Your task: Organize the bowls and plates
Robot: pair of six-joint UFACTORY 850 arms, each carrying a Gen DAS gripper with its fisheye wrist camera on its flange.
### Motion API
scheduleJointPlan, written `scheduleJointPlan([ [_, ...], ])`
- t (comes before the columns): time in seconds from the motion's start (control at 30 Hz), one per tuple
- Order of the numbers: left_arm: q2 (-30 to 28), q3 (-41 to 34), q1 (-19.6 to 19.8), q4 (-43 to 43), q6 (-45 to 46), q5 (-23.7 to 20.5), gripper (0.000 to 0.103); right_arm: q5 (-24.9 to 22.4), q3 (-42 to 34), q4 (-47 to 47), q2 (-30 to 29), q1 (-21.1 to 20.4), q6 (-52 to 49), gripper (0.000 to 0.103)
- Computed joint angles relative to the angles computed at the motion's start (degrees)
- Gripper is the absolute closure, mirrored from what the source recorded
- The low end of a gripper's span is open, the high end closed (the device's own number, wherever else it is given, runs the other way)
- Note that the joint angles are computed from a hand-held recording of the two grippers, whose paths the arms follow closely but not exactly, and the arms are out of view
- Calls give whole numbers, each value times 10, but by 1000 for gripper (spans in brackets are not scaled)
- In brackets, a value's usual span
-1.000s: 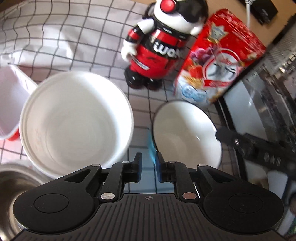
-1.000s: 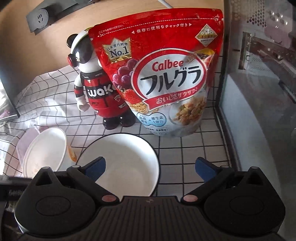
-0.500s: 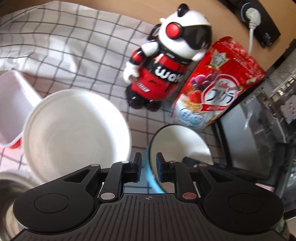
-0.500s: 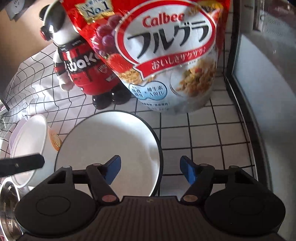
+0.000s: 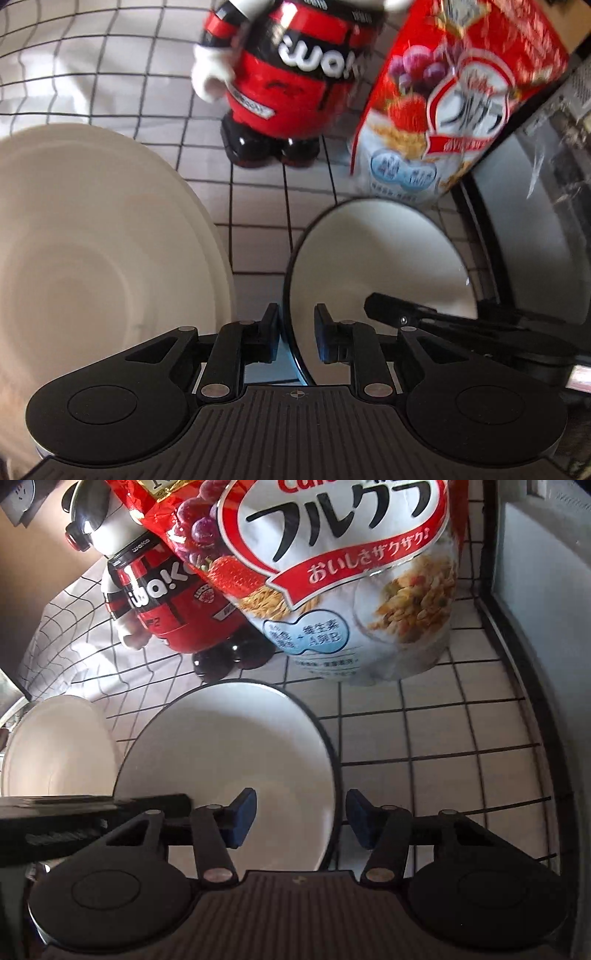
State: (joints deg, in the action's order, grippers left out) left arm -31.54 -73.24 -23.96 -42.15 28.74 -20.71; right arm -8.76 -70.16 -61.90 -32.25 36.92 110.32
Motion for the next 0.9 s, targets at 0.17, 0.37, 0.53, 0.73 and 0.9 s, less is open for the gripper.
scheduleJointPlan([
  [0.17,-18,-14,8,-51,40,-15,78,2,-9,4,-7,-1,-16,52],
  [0.37,-35,-31,14,-62,39,-34,83,-3,-21,46,-14,1,-59,51],
  [0.53,-14,-17,10,-31,17,-24,82,-14,-5,-70,11,13,57,50],
  [0.73,33,11,9,-62,57,-9,82,-47,13,-149,51,31,133,50],
  [0.9,78,33,9,-75,76,-6,81,-47,36,-202,84,39,201,50],
])
